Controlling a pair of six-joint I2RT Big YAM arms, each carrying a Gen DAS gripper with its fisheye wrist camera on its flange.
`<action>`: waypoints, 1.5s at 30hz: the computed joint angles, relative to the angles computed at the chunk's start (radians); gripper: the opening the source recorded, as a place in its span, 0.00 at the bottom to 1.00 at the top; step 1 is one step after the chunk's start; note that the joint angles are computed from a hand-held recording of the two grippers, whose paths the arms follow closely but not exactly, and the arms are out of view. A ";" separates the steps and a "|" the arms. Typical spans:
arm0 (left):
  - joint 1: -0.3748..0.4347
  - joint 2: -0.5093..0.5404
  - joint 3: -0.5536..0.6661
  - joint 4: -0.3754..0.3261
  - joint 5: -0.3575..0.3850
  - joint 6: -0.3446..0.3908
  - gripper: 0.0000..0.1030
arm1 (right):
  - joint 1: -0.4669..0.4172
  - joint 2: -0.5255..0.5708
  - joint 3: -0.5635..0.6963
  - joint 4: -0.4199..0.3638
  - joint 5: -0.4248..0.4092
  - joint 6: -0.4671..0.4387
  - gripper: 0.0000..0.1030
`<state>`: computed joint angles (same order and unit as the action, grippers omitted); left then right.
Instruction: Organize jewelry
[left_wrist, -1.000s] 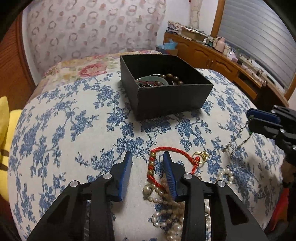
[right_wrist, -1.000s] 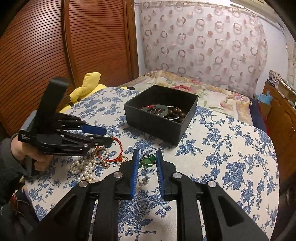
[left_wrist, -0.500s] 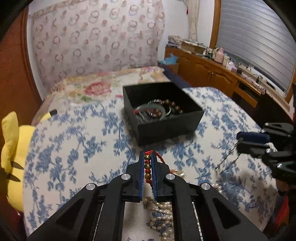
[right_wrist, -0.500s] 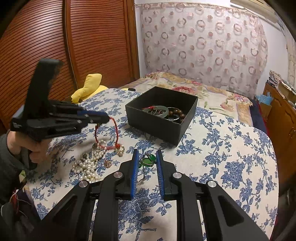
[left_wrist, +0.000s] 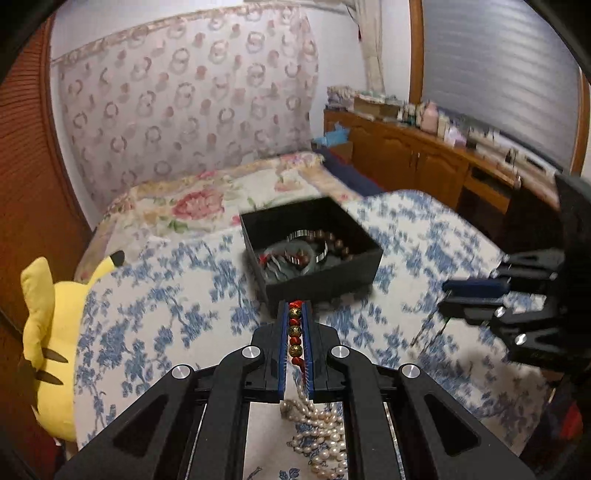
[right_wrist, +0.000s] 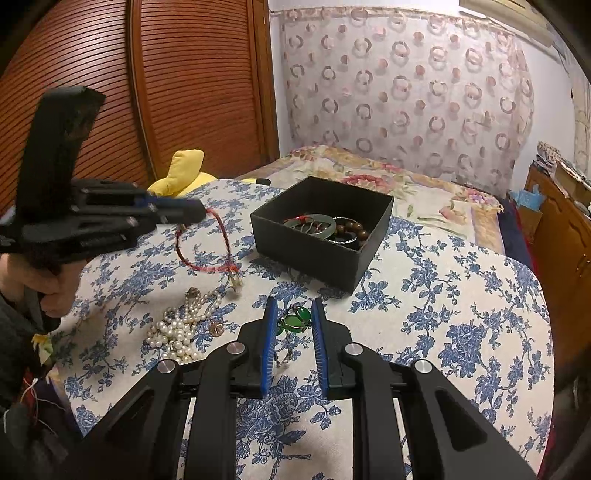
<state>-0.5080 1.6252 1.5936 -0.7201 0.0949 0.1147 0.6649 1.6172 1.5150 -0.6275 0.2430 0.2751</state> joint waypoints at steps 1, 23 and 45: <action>0.001 0.015 0.010 -0.025 0.008 0.002 0.06 | 0.000 0.001 0.001 -0.002 -0.002 0.001 0.20; 0.027 0.011 0.019 0.018 0.008 -0.047 0.06 | -0.007 0.014 0.045 -0.006 0.010 -0.018 0.20; 0.034 0.270 0.412 -0.074 0.062 -0.066 0.06 | -0.144 0.224 0.338 -0.041 -0.125 -0.104 0.20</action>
